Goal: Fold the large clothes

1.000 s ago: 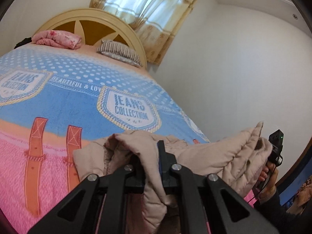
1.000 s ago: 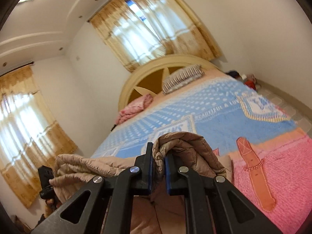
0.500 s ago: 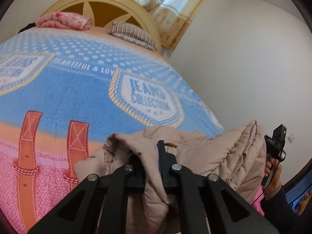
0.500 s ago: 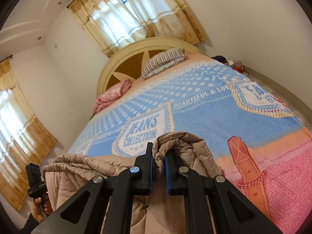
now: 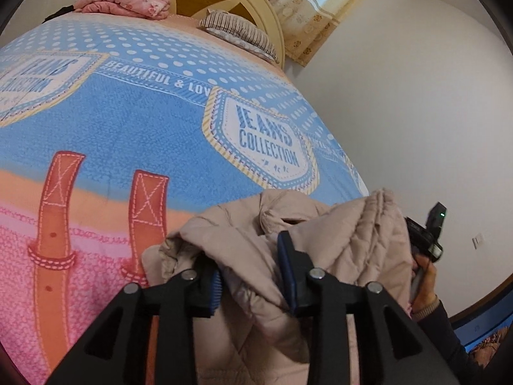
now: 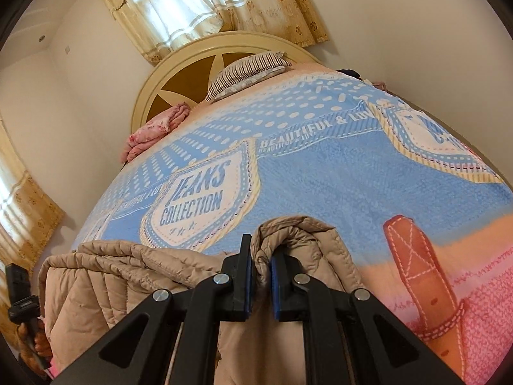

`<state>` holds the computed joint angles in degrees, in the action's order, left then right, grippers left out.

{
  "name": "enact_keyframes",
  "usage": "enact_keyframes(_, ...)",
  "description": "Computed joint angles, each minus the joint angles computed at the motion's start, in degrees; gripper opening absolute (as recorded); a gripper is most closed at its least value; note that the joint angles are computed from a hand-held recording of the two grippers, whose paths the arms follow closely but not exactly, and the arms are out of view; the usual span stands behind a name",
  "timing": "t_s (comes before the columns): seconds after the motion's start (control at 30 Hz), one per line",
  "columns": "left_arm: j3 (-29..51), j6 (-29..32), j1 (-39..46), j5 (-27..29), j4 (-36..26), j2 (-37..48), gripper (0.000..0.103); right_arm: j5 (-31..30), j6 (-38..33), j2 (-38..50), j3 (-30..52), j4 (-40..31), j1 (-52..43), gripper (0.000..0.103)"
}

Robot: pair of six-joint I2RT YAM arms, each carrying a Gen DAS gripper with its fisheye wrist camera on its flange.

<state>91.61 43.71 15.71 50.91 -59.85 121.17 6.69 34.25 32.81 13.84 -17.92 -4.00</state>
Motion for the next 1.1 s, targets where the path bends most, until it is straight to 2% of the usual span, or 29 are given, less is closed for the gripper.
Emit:
enact_keyframes(0.2,11.2,4.8,2.4,3.4,-13.5,5.3,0.042,-2.4,-0.9,1.4,-1.2,2.8,-2.2,0.008)
enact_keyframes(0.27,13.1,6.1,3.4,5.3,-15.6,5.5,0.053,-3.1,-0.9,1.7,-1.5,3.3,-3.2,0.008)
enact_keyframes(0.3,13.0,5.3,3.8,5.6,-14.6,4.8,0.068,-3.6,-1.1,2.1,-1.5,3.7,-3.7,0.008)
enact_keyframes(0.33,10.1,1.3,4.5,6.0,-9.0,2.3,0.091,-3.9,-1.3,3.1,-1.6,4.5,-4.3,0.008)
enact_keyframes(0.37,6.9,-3.2,5.6,7.0,-2.7,-0.3,0.101,-4.6,-1.5,4.5,-1.7,5.6,-5.0,0.008)
enact_keyframes(0.43,3.7,-7.6,6.9,8.4,3.2,-3.4,0.103,-5.0,-1.9,6.3,-1.6,6.8,-5.4,0.008)
enact_keyframes(0.5,-4.1,-13.0,6.5,7.8,12.6,-9.9,0.103,-4.4,-2.0,8.5,-1.3,8.1,-4.9,0.008)
enact_keyframes(0.57,-12.7,-12.7,4.0,6.5,18.2,-17.6,0.103,-1.1,-1.4,11.7,-0.4,9.1,-2.4,0.008)
enact_keyframes(0.67,-26.9,-11.5,-2.4,3.4,26.5,-30.6,0.103,0.4,-0.5,14.1,0.2,10.4,-1.2,0.009)
enact_keyframes(0.73,-34.6,-12.9,-10.4,-1.6,31.1,-36.7,0.103,-0.3,-0.6,15.8,0.8,11.0,-1.4,0.011)
enact_keyframes(0.83,-41.6,-18.4,-21.9,-11.1,41.7,-36.9,0.103,1.1,-0.1,16.2,1.4,10.6,-0.5,0.013)
enact_keyframes(0.93,-42.9,-25.6,-27.1,-19.7,51.4,-30.7,0.103,3.3,1.1,13.1,1.7,7.7,1.3,0.023)
enact_keyframes(0.97,-41.6,-28.0,-27.5,-21.0,52.7,-27.3,0.103,5.3,1.6,11.4,2.1,5.8,2.9,0.030)
enact_keyframes(1.0,-40.4,-29.9,-27.5,-21.8,54.0,-24.4,0.103,9.3,2.6,9.7,3.0,2.9,6.0,0.039)
enact_keyframes(1.03,-40.2,-31.2,-27.4,-22.7,55.0,-23.3,0.103,13.0,3.5,8.3,4.0,0.3,9.3,0.043)
enact_keyframes(1.1,-39.4,-33.1,-27.1,-22.8,56.7,-20.3,0.103,21.5,6.7,6.1,6.4,-5.0,18.4,0.046)
